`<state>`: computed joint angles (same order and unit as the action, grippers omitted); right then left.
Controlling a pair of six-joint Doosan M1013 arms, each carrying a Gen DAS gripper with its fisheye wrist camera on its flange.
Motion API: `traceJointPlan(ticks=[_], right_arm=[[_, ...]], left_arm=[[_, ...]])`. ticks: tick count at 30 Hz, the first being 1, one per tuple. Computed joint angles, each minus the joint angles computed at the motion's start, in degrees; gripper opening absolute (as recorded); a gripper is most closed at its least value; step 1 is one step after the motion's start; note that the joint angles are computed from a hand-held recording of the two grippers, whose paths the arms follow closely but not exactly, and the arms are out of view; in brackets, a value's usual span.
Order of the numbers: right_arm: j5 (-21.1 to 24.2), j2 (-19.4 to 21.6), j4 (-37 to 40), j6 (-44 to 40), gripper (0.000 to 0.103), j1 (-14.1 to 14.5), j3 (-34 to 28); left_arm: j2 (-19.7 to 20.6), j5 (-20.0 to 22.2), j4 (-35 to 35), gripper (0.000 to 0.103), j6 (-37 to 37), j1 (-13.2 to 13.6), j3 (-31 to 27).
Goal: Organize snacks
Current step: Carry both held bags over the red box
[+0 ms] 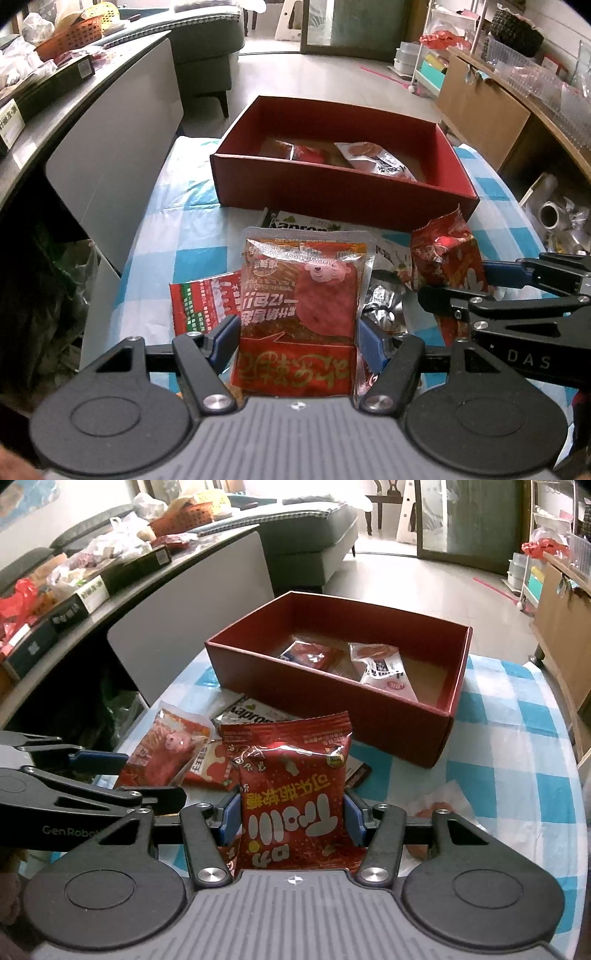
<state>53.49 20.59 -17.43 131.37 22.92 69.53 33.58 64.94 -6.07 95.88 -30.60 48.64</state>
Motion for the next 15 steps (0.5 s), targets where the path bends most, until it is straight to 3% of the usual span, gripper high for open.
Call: traceJointPlan(ticks=[15], right_arm=[[-1.94, -0.65, -3.83, 4.26, 0.063, -0.45, 0.39]], left_arm=[[0.49, -3.28, 2.26, 0.062, -1.48, -1.14, -1.40]])
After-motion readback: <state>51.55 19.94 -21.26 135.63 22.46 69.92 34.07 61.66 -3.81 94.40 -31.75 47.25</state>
